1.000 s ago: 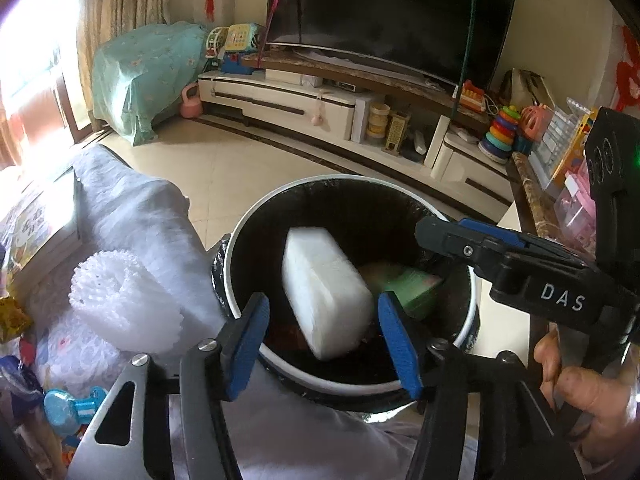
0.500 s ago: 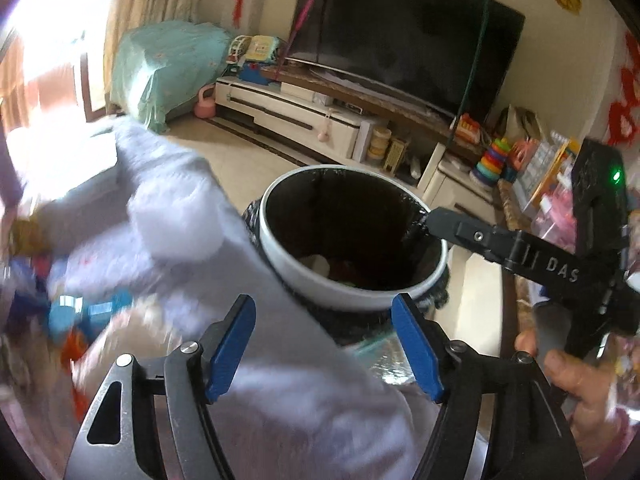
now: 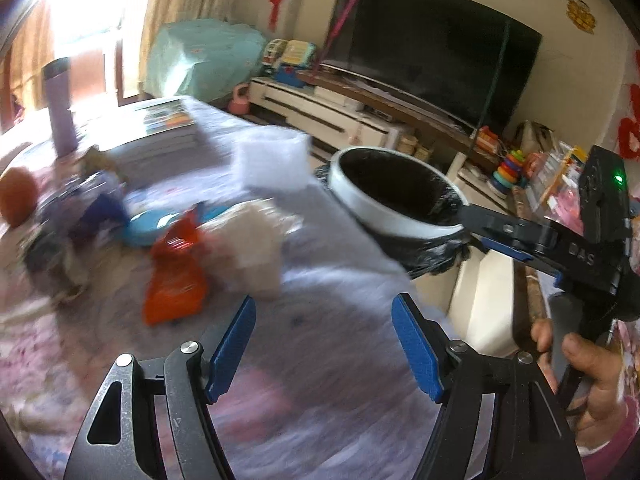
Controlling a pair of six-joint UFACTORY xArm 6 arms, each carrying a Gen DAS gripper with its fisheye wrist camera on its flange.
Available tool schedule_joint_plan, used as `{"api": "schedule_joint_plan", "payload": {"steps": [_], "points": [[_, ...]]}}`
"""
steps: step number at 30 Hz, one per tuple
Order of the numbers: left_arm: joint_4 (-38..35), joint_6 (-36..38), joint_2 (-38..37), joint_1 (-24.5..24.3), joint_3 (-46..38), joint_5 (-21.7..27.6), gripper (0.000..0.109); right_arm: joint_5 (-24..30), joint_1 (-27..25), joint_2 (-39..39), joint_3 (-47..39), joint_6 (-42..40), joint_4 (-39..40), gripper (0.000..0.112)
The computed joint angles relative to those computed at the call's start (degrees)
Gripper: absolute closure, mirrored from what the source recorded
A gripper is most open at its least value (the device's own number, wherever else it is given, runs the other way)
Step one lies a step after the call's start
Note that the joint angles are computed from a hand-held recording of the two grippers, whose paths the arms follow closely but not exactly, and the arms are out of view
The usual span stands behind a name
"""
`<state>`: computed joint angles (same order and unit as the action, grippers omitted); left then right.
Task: Collect trash
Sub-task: 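Move both grippers back to the remaining items on the table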
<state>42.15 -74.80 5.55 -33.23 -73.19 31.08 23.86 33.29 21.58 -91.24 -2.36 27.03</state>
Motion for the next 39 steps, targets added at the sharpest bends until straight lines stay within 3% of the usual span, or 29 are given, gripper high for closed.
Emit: {"api": "schedule_joint_plan", "payload": {"steps": [18, 27, 32, 35, 39], "points": [[2.1, -9.8, -15.8, 0.8, 15.3, 8.8, 0.038, 2.5, 6.6, 2.0, -1.9, -4.5, 3.5, 0.017], [1.0, -11.3, -19.3, 4.1, 19.4, 9.9, 0.038, 4.0, 8.8, 5.3, -6.2, -5.6, 4.9, 0.018], [0.5, -11.1, -19.1, 6.0, 19.6, 9.3, 0.038, 4.8, 9.8, 7.6, -9.1, -6.0, 4.2, 0.018], [-0.2, -10.9, -18.8, 7.4, 19.8, 5.8, 0.038, 5.0, 10.2, 9.2, -11.1, -6.1, 2.9, 0.018], [-1.7, -6.0, -15.5, 7.2, 17.1, 3.5, 0.038, 5.5, 10.1, 11.3, -14.0, -6.3, 1.5, 0.018]]}}
